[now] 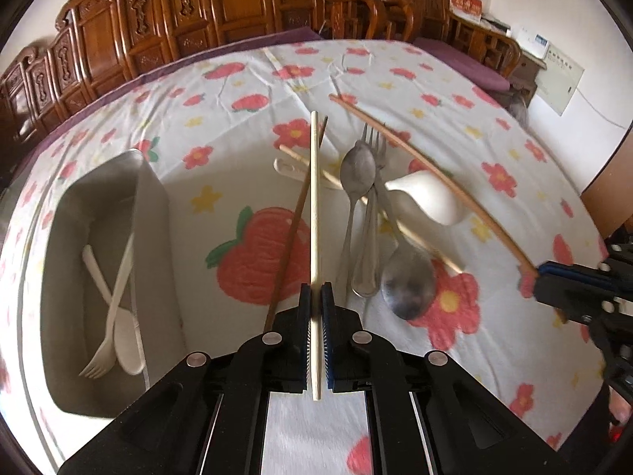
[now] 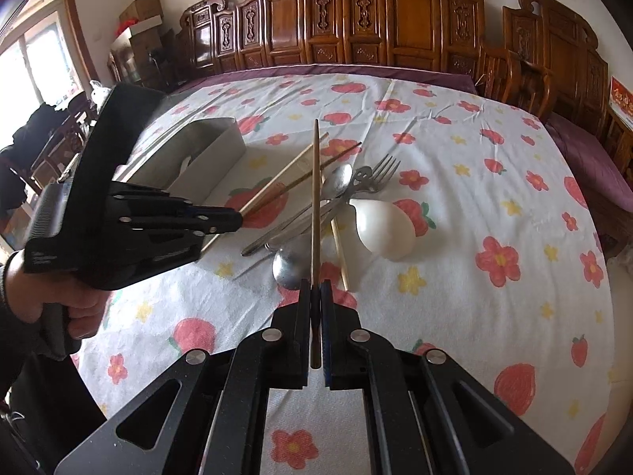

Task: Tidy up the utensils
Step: 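Grasp a light bamboo chopstick with the left gripper while the right gripper holds its chopstick, then carry both chopsticks to the grey tray and open the left gripper inside it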

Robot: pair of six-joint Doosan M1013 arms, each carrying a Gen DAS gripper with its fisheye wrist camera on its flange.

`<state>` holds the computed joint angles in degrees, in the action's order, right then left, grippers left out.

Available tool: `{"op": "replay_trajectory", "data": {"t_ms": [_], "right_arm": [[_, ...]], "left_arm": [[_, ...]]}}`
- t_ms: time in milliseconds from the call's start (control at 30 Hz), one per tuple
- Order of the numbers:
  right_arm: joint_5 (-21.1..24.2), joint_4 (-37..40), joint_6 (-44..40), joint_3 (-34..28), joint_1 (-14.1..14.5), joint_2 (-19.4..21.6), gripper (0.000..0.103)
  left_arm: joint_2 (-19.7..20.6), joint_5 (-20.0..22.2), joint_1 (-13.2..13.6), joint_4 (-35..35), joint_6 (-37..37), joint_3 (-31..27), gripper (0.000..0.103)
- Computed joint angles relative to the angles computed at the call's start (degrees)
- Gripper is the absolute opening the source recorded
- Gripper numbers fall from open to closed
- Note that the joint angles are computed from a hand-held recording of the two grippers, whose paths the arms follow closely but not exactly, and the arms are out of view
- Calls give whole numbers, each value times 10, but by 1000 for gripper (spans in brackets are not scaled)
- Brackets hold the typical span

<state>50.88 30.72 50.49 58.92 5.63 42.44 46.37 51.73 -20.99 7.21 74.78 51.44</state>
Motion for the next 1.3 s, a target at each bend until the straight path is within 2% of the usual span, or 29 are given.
{"op": "replay_trajectory", "data": {"t_ms": [200, 433, 833, 1300], "right_arm": [[-3, 4, 3, 0, 3, -4, 6], [2, 5, 24, -5, 12, -9, 6], [30, -9, 54, -45, 35, -5, 6], [73, -24, 85, -102, 58, 20, 6]], "left_arm": [[-34, -35, 3, 0, -7, 41, 5], [-64, -52, 11, -1, -11, 73, 5], [-96, -49, 30, -12, 0, 106, 5], [-99, -37, 62, -49, 9, 114, 5]]}}
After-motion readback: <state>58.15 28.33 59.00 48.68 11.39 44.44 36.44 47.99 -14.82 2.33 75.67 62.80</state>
